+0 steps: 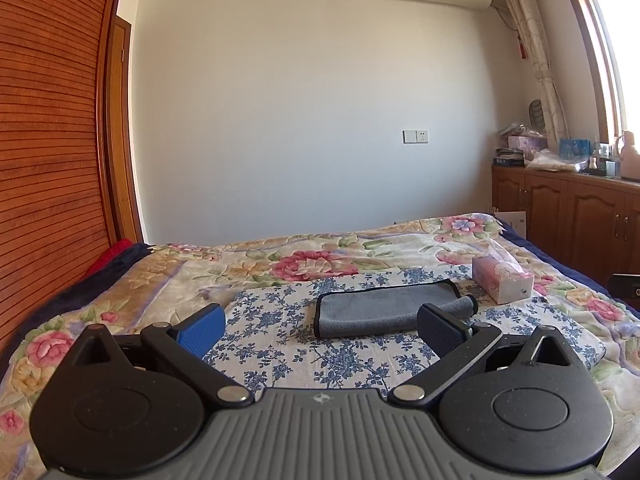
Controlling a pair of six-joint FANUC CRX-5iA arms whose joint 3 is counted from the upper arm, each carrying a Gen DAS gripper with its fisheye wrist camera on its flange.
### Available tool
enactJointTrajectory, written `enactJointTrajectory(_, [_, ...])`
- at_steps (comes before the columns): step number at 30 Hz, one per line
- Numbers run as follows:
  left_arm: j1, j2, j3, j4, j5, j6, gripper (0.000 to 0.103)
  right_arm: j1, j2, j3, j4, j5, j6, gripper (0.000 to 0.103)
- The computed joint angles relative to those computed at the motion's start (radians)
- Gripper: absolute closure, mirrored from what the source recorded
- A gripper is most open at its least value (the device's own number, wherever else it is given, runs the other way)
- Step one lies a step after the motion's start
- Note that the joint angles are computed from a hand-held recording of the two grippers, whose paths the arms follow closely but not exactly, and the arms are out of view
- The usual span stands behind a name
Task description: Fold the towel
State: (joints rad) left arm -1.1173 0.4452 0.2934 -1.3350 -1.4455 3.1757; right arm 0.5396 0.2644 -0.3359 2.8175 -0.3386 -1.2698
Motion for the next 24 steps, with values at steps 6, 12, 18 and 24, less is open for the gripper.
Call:
enactJointTrajectory(6, [0.001,-0.002,-0.004,0.000,0.002,0.006,0.000,0.004,0.001,-0.008,-0.032,-0.008,0.020,0.000])
enactJointTrajectory(12, [0.001,-0.002,-0.007,-0.002,0.002,0.013,0.000,0.007,0.003,-0.010,-0.047,-0.011,0.033,0.000])
enactJointTrajectory(18, [0.001,-0.003,-0.009,-0.002,0.001,0.012,0.000,0.006,0.003,-0.012,-0.053,-0.013,0.034,0.000])
enactJointTrajectory(24, [0.001,-0.004,-0.010,0.000,0.001,0.013,0.000,0.007,0.004,-0.012,-0.058,-0.013,0.038,0.000])
